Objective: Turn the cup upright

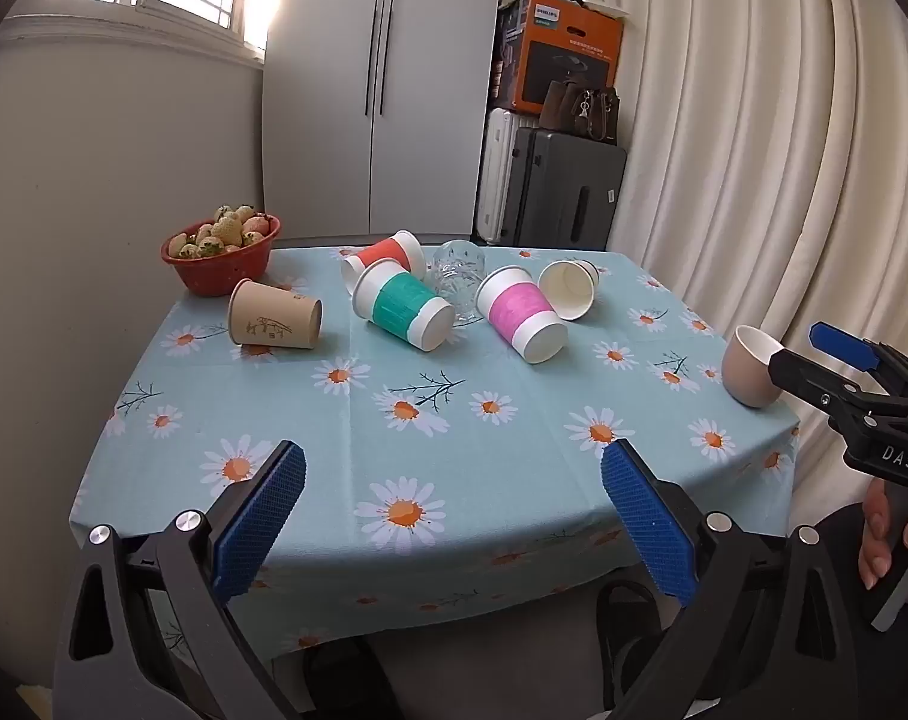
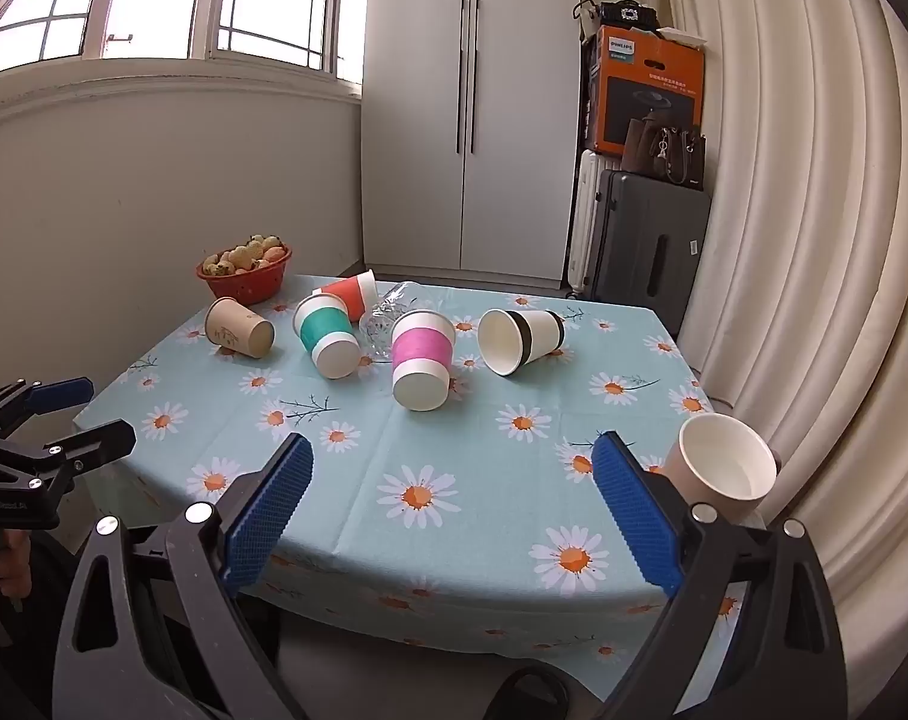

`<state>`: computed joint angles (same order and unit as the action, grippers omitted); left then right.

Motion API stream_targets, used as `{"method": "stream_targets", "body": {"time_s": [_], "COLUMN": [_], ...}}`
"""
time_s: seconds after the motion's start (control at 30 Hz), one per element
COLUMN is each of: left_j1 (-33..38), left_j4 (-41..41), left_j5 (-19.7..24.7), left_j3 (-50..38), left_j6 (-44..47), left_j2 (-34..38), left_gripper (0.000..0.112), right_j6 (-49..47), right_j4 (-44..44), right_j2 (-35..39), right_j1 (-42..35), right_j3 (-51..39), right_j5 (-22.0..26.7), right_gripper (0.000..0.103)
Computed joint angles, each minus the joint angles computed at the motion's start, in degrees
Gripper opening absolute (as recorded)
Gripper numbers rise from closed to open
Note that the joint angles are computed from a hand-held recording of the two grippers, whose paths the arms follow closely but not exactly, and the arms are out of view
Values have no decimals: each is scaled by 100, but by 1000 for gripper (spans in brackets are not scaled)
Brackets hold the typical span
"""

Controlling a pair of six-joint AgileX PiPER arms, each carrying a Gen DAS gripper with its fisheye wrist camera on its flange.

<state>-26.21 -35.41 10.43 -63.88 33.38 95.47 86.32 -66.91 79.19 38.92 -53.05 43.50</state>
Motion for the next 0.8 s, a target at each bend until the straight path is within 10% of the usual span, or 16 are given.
{"method": "stream_targets", "body": {"time_s": [0.8], "left_j1": [-50], "left_j4": [-111], "left_j5": [-22], "left_j3": [7], "left_j6": [70], "left_j2": [51], "left_gripper": [97], "right_j6": [-285], "right_j4": [286], "right_j2": [65], "right_j1": [-17], "right_j3": [-97], "right_j5": [62], "right_gripper": [93]}}
